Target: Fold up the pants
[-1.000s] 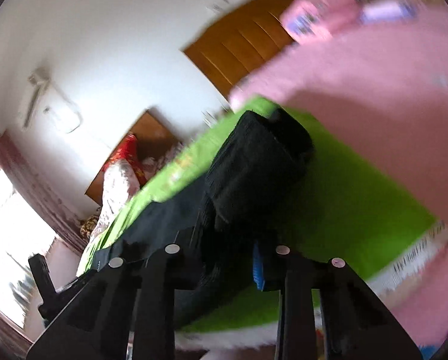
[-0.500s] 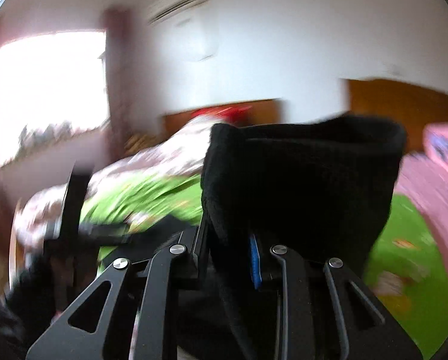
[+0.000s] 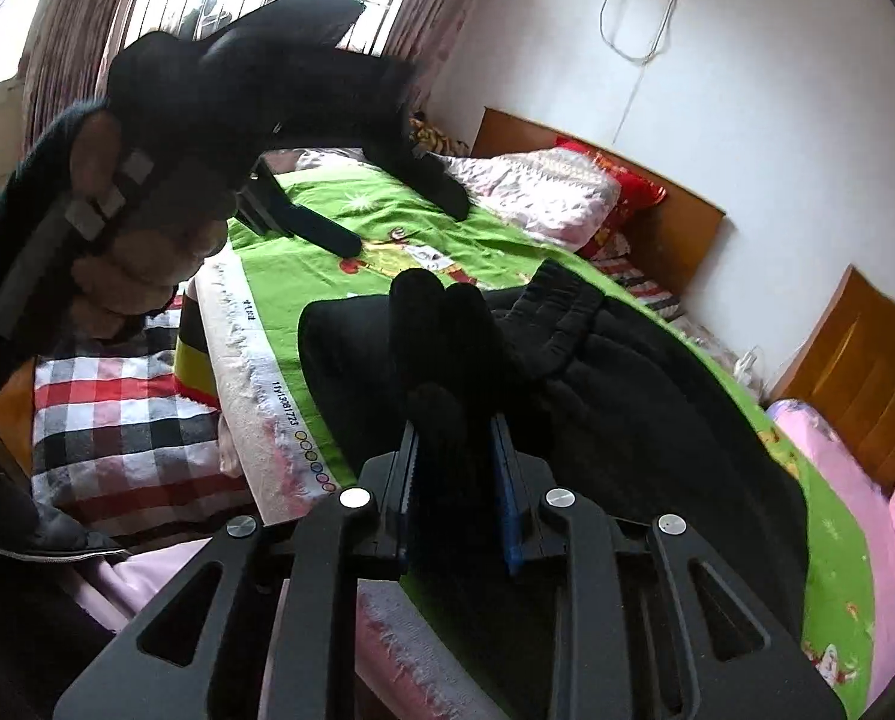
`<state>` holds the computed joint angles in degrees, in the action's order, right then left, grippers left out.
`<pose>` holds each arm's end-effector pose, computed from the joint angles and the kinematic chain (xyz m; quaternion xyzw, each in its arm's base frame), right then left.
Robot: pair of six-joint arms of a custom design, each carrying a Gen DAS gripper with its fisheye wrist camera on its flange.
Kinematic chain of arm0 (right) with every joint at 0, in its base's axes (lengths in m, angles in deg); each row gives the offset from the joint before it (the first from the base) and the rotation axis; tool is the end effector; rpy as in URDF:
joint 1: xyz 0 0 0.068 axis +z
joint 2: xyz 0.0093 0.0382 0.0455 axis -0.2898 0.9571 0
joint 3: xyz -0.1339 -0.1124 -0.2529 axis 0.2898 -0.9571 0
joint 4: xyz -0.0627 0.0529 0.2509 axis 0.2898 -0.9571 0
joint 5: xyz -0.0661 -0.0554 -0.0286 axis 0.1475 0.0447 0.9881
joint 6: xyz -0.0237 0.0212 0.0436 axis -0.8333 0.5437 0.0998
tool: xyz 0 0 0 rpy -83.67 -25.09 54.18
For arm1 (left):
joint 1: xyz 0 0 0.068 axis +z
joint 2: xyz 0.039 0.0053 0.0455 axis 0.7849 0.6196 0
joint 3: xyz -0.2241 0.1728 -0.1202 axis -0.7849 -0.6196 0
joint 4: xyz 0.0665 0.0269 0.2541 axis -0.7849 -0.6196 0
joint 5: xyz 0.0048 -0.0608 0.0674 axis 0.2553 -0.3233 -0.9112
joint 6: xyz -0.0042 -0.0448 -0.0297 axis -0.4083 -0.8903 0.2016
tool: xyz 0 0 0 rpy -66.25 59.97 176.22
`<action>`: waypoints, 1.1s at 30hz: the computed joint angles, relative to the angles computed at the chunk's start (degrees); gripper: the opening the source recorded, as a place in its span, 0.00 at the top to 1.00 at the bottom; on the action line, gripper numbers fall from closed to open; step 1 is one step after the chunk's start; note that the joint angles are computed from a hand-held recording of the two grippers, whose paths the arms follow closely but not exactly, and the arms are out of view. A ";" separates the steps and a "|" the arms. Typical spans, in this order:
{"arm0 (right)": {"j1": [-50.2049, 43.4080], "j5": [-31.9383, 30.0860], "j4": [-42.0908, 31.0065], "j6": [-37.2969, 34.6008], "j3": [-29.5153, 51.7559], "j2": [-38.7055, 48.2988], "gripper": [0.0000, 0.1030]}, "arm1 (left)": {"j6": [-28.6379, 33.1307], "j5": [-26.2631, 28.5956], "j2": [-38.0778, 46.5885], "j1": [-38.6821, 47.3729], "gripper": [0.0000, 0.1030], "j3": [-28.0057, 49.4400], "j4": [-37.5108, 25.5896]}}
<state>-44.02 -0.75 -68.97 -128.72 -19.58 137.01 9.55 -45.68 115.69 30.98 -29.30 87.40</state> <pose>0.1567 -0.0495 0.1169 -0.4404 0.7520 0.0577 0.4871 0.2312 -0.0973 0.1339 -0.0836 0.8706 -0.3369 0.3487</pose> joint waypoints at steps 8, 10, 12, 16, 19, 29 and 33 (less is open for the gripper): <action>3.48 0.75 8.43 6.63 -3.50 -2.26 0.76 | 1.83 10.30 7.87 -3.53 0.02 16.87 -18.62; 2.12 -1.37 5.51 5.76 -3.02 -4.04 0.76 | 3.70 10.00 10.93 -4.83 0.02 23.08 -26.40; -0.07 -5.13 0.35 2.75 -2.09 -5.82 0.76 | 4.44 9.05 13.31 -6.22 0.02 28.01 -31.57; -1.88 -6.45 -3.56 0.04 -1.81 -9.18 0.76 | 4.49 2.29 17.60 -8.29 0.18 36.20 -39.14; -10.50 -10.13 -19.32 -8.51 6.10 -5.16 0.62 | 4.69 -2.42 19.62 -9.21 0.34 37.78 -40.80; -44.71 -9.57 -50.04 -23.68 35.39 26.74 0.14 | 7.36 -4.49 19.57 -11.58 0.03 35.29 -36.52; -44.75 -7.74 -45.93 -23.06 34.14 28.93 0.14 | 6.64 -9.96 21.64 -13.97 0.02 39.19 -40.72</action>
